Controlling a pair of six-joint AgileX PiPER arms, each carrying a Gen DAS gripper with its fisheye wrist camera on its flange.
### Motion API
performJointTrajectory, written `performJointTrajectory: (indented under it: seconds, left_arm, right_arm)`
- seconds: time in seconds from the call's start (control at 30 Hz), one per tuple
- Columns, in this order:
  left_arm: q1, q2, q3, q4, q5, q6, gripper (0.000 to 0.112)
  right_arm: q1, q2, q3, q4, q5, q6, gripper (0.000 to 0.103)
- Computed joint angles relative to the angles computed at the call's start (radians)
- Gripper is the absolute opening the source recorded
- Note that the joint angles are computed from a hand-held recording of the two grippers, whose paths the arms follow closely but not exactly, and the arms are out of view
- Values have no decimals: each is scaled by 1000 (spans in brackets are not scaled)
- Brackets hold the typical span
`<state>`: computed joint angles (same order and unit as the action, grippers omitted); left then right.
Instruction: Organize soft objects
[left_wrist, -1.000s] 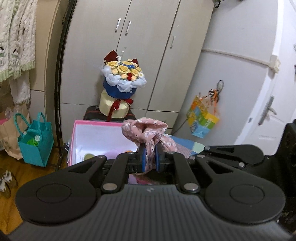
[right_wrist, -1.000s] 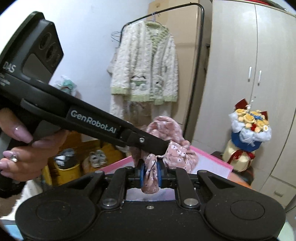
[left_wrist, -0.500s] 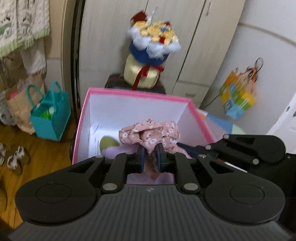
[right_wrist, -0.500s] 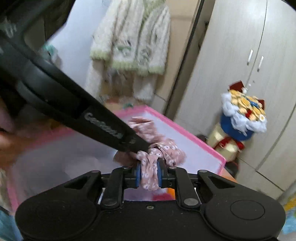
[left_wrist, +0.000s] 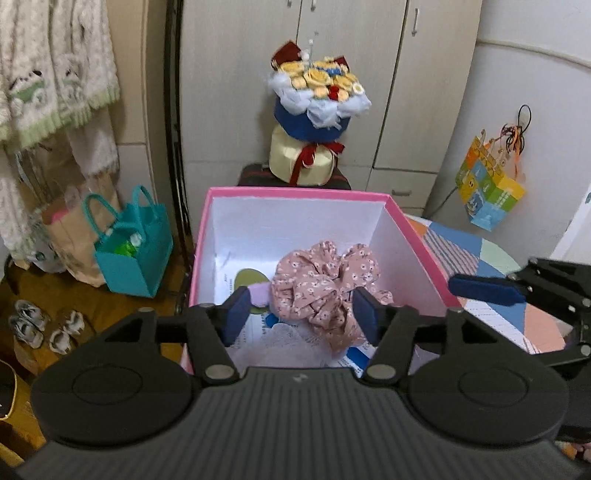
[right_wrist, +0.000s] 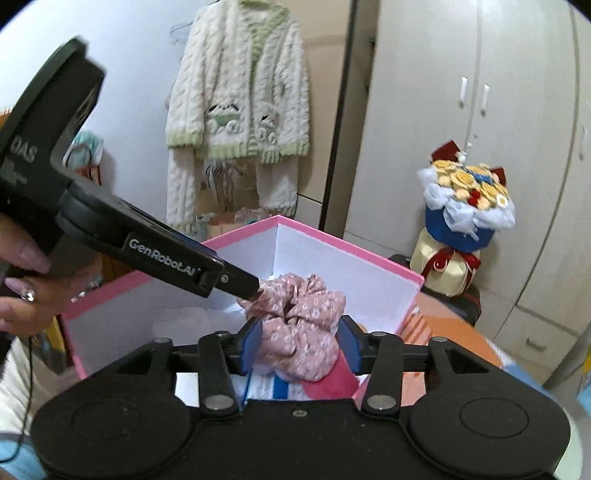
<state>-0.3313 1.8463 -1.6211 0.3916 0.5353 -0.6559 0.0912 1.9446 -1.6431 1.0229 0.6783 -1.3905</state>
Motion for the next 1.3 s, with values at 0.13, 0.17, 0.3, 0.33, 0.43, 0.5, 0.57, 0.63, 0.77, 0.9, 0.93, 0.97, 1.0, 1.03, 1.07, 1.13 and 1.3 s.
performJointTrajectory:
  seconds: [0.13,0.17,0.3,0.33,0.43,0.5,0.57,0.63,0.77,0.9,0.93,0.97,1.0,1.03,1.07,1.13,1.3]
  left_arm:
    - [-25,-69,72,98,-13,-78,80]
    - [-32,-84,87,129,-13,-105,84]
    - [-70,-122,121,256,28,-214,100]
    - [-81,-123,114,271,62,-223,100]
    - [-111,-122,57,248,204,-203,100]
    - [-129,-142,49,238,259,-189,100]
    - [-159,-192,97,288,260,-230,100]
    - [-203,-242,144,351,272,-277,100]
    - [-321,-283,161,460,389,-302,100]
    - [-430,-294,172,531,464,-374,102]
    - [-445,-295,173,533,465,-381,102]
    - [-464,-296,181,548,468,-401,102]
    - [-485,-293,187,567,478,-426,102]
    - [-510,-285,192,592,497,-462,102]
    - [-530,-276,198,618,511,-496,102]
    - [-566,-250,196,655,544,-551,103]
    - [-604,-235,220,679,519,-668,103]
  right_arm:
    - [-15,-67,91,43,-29,-24,59]
    - [-18,-84,112,52,-38,-28,60]
    - [-34,-139,169,54,-40,10,63]
    - [-36,-154,183,51,-40,24,63]
    - [-44,-200,229,42,-54,53,66]
    - [-50,-235,259,28,-64,89,69]
    - [-63,-270,284,17,-59,131,72]
    - [-69,-303,297,-44,-66,229,88]
    - [-84,-373,342,-118,-79,332,102]
    - [-117,-453,408,-139,-101,409,103]
    - [-130,-471,426,-133,-108,416,103]
    - [-144,-490,449,-113,-110,405,103]
    - [-167,-514,479,-72,-106,366,103]
    - [-185,-531,500,-42,-101,336,103]
    - [-207,-548,525,-5,-98,297,103]
    - [-240,-581,564,45,-98,228,103]
    - [-275,-637,636,103,-157,148,103]
